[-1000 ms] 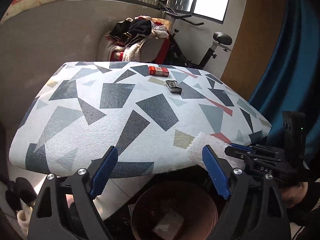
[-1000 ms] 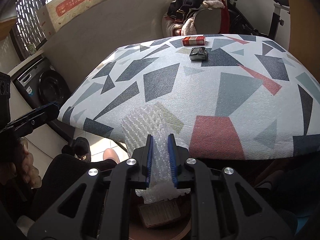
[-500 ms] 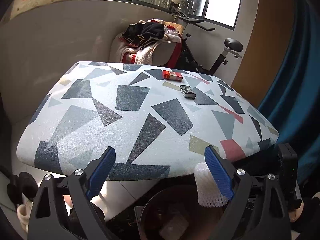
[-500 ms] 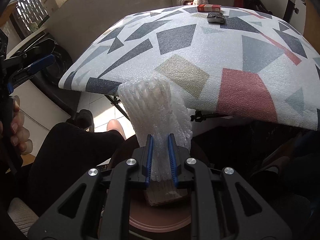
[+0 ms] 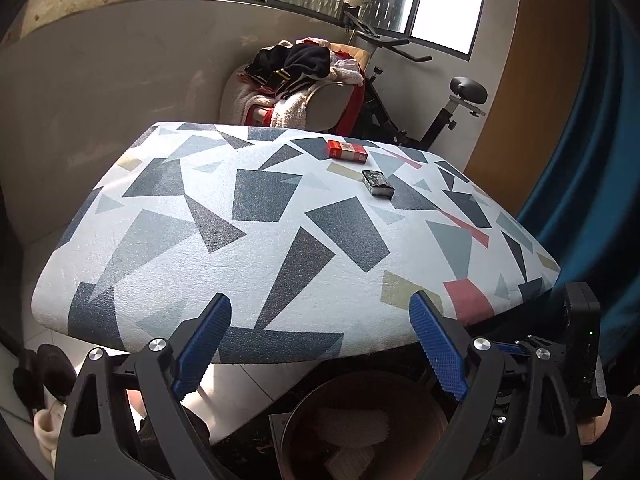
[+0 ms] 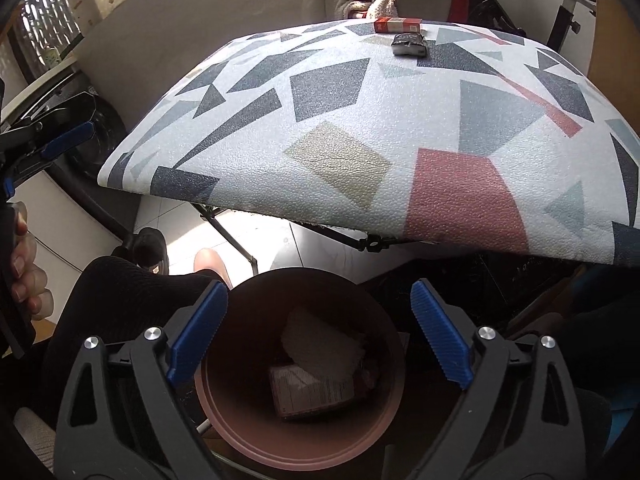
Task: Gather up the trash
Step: 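Open both tools to drop the wrapper and foam net into the bin, then raise both tools and grasp the black Face tissue pack with the right tool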
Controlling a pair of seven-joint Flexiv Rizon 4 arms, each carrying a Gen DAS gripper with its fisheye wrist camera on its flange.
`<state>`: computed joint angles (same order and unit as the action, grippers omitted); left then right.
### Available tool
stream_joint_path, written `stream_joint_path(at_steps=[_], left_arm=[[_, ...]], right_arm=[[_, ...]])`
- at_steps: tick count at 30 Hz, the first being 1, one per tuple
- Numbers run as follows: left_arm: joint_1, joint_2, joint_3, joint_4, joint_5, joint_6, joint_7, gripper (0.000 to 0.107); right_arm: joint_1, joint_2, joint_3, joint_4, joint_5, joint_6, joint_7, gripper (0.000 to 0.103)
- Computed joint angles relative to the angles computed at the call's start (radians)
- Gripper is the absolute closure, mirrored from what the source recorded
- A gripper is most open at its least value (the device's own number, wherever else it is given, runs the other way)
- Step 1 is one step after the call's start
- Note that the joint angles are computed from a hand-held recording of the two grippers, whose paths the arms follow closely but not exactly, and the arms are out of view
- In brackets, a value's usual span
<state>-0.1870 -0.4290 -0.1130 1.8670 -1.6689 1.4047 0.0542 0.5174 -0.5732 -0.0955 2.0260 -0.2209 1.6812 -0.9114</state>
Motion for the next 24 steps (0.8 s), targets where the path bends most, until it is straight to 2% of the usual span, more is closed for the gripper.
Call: stream_joint_path(at_steps=[7, 12, 15, 17, 20, 24], left_arm=[[0.006, -0.016, -0.003, -0.019, 0.005, 0.011, -0.007, 0.017], [0.003, -0.034, -0.001, -0.05, -0.013, 0.032, 0.021, 0.015], [0.001, -0.049, 0.002, -0.071, -0.023, 0.043, 0.029, 0.012], [0.011, -0.058, 0.002, -0.077, 0.01, 0.033, 0.002, 0.01], [0.045, -0.075, -0.012, -0.079, 0.125, 0.019, -0.083, 0.01], [0.079, -0.098, -0.06, -0.109, 0.127, 0.05, -0.046, 0.01]], right_arm=[[0.035, 0.001, -0.065, -0.007, -0.004, -0.001, 0.006, 0.006], [0.126, -0.001, -0.192, -0.006, -0.019, -0.005, 0.013, 0.006], [0.156, -0.008, -0.242, -0.013, -0.022, -0.006, 0.014, 0.006], [0.167, -0.015, -0.268, -0.021, -0.02, -0.007, 0.018, 0.006], [0.205, -0.034, -0.333, -0.033, -0.016, -0.002, 0.026, 0.006], [0.173, -0.052, -0.328, -0.075, -0.023, -0.025, 0.009, 0.006]])
